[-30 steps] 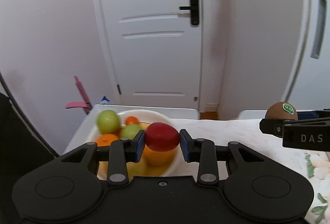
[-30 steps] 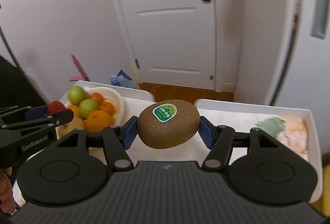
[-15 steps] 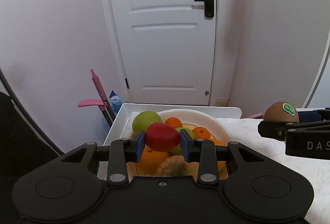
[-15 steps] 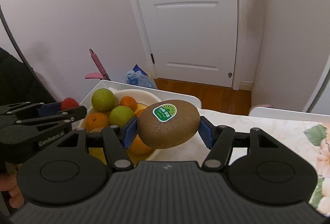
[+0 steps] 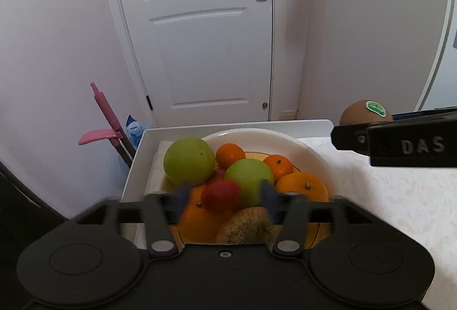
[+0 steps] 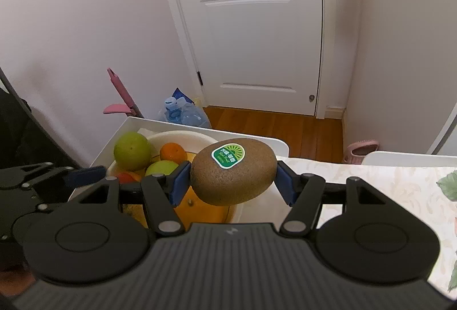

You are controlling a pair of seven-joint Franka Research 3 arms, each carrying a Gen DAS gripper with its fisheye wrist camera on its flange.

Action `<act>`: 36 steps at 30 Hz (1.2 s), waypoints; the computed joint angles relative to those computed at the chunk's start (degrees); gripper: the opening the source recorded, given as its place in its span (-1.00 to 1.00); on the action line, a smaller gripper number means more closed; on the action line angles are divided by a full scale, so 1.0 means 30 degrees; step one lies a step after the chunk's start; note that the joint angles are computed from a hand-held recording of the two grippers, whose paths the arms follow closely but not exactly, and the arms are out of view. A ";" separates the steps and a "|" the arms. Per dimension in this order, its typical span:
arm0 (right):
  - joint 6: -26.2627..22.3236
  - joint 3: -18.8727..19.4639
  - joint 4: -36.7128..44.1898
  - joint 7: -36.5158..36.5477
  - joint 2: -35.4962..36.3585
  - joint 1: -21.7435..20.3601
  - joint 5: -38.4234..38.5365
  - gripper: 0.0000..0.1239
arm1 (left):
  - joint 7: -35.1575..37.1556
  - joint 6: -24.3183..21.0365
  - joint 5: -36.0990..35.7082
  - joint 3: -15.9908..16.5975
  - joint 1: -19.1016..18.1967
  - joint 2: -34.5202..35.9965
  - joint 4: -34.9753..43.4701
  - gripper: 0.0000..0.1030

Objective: Organize fruits
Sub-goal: 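Carry the tomato and kiwi into the bowl and open both tools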

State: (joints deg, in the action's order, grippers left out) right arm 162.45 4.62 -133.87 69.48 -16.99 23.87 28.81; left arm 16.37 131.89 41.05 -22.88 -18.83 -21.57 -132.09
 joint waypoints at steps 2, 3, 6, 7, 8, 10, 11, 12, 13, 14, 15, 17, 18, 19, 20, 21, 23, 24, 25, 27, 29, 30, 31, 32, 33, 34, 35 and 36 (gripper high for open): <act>0.0090 0.0020 0.0184 -0.0006 0.0212 0.0010 -0.0026 0.25 | -0.0220 0.0078 0.0378 -0.0104 0.0071 -0.0205 -0.0109 0.66; 0.0140 0.0033 0.0284 -0.0045 0.0321 0.0018 -0.0057 0.25 | -0.0211 0.0127 0.0397 -0.0096 0.0027 -0.0396 -0.0243 0.66; 0.0221 0.0011 0.0692 -0.0371 0.0725 0.0143 -0.0008 0.25 | -0.0125 0.0164 0.0201 -0.0016 0.0009 -0.0799 -0.0526 0.66; 0.0230 0.0012 0.0854 -0.0505 0.0883 0.0186 0.0026 0.25 | -0.0148 0.0116 0.0139 -0.0031 0.0032 -0.0881 -0.0575 0.66; 0.0236 -0.0045 0.1014 -0.0807 0.1055 0.0289 0.0163 0.25 | -0.0186 0.0085 0.0087 -0.0033 0.0059 -0.0985 -0.0634 0.66; 0.0116 -0.0124 0.1384 -0.1425 0.1412 0.0475 0.0491 0.25 | -0.0345 -0.0028 -0.0025 -0.0063 0.0105 -0.1266 -0.0818 0.66; 0.0001 -0.0179 0.1625 -0.1805 0.1630 0.0586 0.0775 0.25 | -0.0417 -0.0111 -0.0078 -0.0091 0.0119 -0.1423 -0.0924 0.66; -0.0125 -0.0181 0.1872 -0.2088 0.1863 0.0640 0.1005 0.25 | -0.0492 -0.0191 -0.0120 -0.0118 0.0129 -0.1603 -0.1052 0.66; -0.0281 -0.0159 0.2158 -0.2318 0.2140 0.0657 0.1202 0.25 | -0.0542 -0.0251 -0.0168 -0.0127 0.0138 -0.1768 -0.1183 0.66; -0.0438 -0.0112 0.2462 -0.2478 0.2445 0.0647 0.1382 0.25 | -0.0574 -0.0329 -0.0235 -0.0138 0.0146 -0.1890 -0.1272 0.66; -0.0572 -0.0054 0.2781 -0.2625 0.2796 0.0633 0.1589 0.25 | -0.0604 -0.0396 -0.0309 -0.0147 0.0141 -0.2024 -0.1380 0.66; -0.0849 0.0079 0.3397 -0.2888 0.3500 0.0573 0.2041 0.25 | -0.0614 -0.0508 -0.0473 -0.0121 0.0134 -0.2334 -0.1652 0.66; -0.0919 0.0176 0.3660 -0.2957 0.3813 0.0523 0.2226 0.25 | -0.0619 -0.0559 -0.0541 -0.0103 0.0147 -0.2460 -0.1773 0.66; -0.1010 0.0270 0.3917 -0.3026 0.4121 0.0463 0.2365 0.25 | -0.0657 -0.0656 -0.0629 -0.0120 0.0157 -0.2563 -0.1867 0.66; -0.1091 0.0372 0.4189 -0.3066 0.4469 0.0409 0.2477 0.25 | -0.0713 -0.0725 -0.0699 -0.0136 0.0174 -0.2632 -0.1948 0.66; -0.1106 0.0488 0.4373 -0.3084 0.4728 0.0362 0.2572 0.25 | -0.0738 -0.0785 -0.0782 -0.0119 0.0178 -0.2726 -0.2045 0.66; -0.1278 0.0657 0.4691 -0.3362 0.5142 0.0287 0.3026 0.25 | -0.0765 -0.0875 -0.0939 -0.0060 0.0197 -0.2907 -0.2238 0.66; -0.1344 0.0745 0.4781 -0.3436 0.5292 0.0258 0.3250 0.25 | -0.0773 -0.0879 -0.0997 -0.0032 0.0210 -0.2981 -0.2326 0.66; -0.1409 0.0821 0.4873 -0.3388 0.5421 0.0222 0.3326 0.25 | -0.0749 -0.0857 -0.1069 0.0017 0.0211 -0.3063 -0.2426 0.66; -0.1475 0.0948 0.4971 -0.3383 0.5622 0.0168 0.3547 0.27 | -0.0698 -0.0863 -0.1137 0.0022 0.0231 -0.3191 -0.2572 0.66; -0.1513 0.1040 0.4987 -0.3417 0.5711 0.0129 0.3784 0.29 | -0.0608 -0.0840 -0.1094 0.0001 0.0279 -0.3226 -0.2606 0.66; -0.1448 0.1081 0.4951 -0.3510 0.5715 0.0122 0.3964 0.32 | -0.0567 -0.0806 -0.1076 0.0004 0.0303 -0.3231 -0.2609 0.66; -0.1336 0.1114 0.4903 -0.3686 0.5692 0.0118 0.4219 0.41 | -0.0548 -0.0731 -0.1051 0.0017 0.0325 -0.3269 -0.2655 0.66; -0.1148 0.1145 0.4832 -0.3905 0.5645 0.0126 0.4493 0.46 | -0.0531 -0.0649 -0.1039 0.0032 0.0342 -0.3311 -0.2695 0.66; -0.0927 0.1172 0.4739 -0.4291 0.5561 0.0145 0.4957 0.57 | -0.0498 -0.0535 -0.1048 0.0067 0.0349 -0.3360 -0.2751 0.66; -0.0720 0.1189 0.4654 -0.4439 0.5501 0.0171 0.5166 0.62 | -0.0513 -0.0473 -0.1076 0.0052 0.0342 -0.3439 -0.2829 0.66; -0.0509 0.1207 0.4579 -0.4477 0.5447 0.0204 0.5224 0.62 | -0.0502 -0.0388 -0.1083 0.0060 0.0363 -0.3466 -0.2865 0.66; -0.0432 0.1203 0.4526 -0.4428 0.5407 0.0218 0.5131 0.62 | -0.0483 -0.0285 -0.1092 0.0081 0.0380 -0.3508 -0.2935 0.66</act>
State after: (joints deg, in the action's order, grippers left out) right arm 161.15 8.23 -120.29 56.20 -0.77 24.52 44.20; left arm 14.92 131.03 37.77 -22.63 -17.69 -32.10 -140.90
